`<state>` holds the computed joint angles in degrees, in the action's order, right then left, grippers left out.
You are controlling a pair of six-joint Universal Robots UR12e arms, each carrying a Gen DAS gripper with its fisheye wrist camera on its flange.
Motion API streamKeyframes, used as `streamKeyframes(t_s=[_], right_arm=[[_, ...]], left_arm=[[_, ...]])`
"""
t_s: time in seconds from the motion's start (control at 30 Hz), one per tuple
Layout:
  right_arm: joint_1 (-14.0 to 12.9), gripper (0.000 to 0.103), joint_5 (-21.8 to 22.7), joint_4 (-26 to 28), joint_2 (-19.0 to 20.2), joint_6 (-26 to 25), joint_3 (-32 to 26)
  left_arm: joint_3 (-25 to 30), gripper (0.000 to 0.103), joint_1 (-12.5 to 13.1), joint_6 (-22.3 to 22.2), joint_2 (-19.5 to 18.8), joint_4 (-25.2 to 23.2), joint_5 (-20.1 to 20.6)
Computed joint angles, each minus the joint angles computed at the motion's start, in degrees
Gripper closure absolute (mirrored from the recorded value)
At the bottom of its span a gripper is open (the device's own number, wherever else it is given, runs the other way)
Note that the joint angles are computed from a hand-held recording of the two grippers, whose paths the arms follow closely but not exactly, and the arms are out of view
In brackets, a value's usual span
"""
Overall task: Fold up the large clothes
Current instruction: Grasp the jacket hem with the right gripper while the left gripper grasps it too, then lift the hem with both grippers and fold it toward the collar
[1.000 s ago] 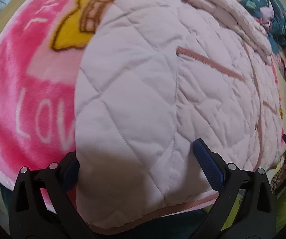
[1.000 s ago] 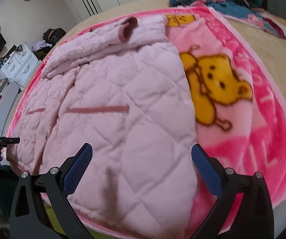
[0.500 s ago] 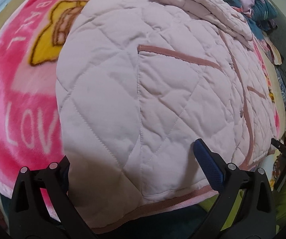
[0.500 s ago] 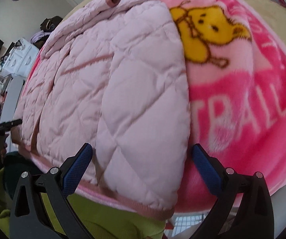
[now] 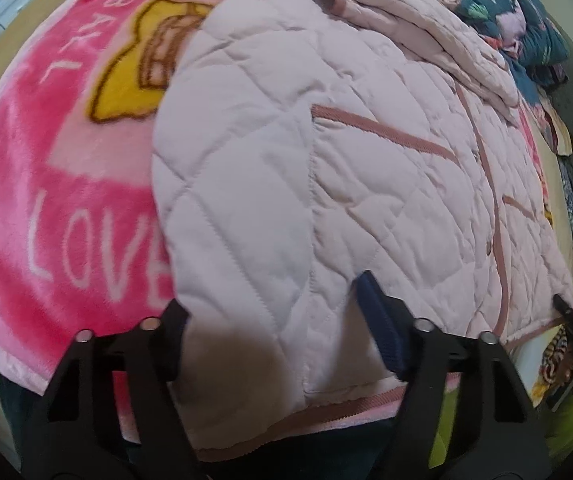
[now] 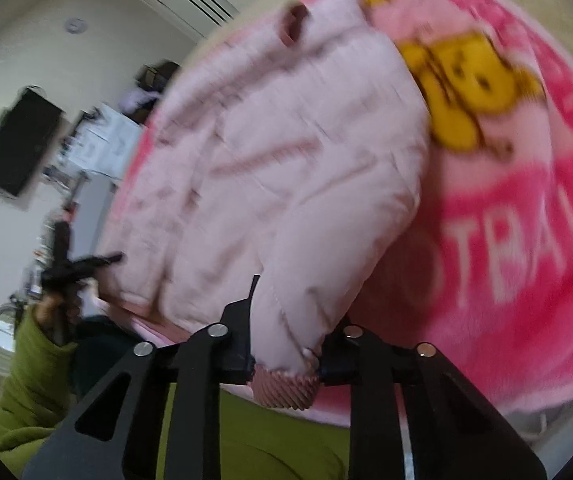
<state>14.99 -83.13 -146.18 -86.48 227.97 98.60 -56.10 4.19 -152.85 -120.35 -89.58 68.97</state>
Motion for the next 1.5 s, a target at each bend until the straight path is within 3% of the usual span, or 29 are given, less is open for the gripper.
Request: streamKeyframes(t_s=[0.03, 0.17, 0.27, 0.5, 0.63, 0.9, 1.5], right_arm=[[-0.03, 0.084, -0.42, -1.33, 0.13, -0.84, -0.27], [-0.51, 0.086, -2.73, -7.55, 0.79, -4.22, -1.40], [-0.93, 0.086, -3.94, -10.05, 1.31, -5.14, -1.98], [-1.45, 0.087, -6.00, -14.85, 3.47, -5.70, -4.30], [-1.81, 0.087, -7.00, -16.45, 4.08, -5.96, -5.09], [-3.00, 0.088, -8.02, -20.22, 5.38, -5.23, -6.42], [-5.38, 0.088, -9.38, -23.87, 8.24, -7.26, -11.10]], left_arm=[[-0.05, 0.049, 0.17, -0.04, 0.06, 0.05, -0.39], [-0.92, 0.079, 0.99, -1.26, 0.71, 2.29, -2.59], [-1.48, 0.086, 1.59, -1.59, 1.12, 4.01, -5.22], [-4.70, 0.089, 1.49, -0.98, 3.43, 13.67, -7.31], [-4.82, 0.090, 1.29, -1.09, 3.71, 16.28, -7.93], [-2.60, 0.090, 1.40, -4.25, 2.66, 18.44, -10.68], [8.40, 0.090, -0.59, -7.49, -2.19, 20.59, -11.48]])
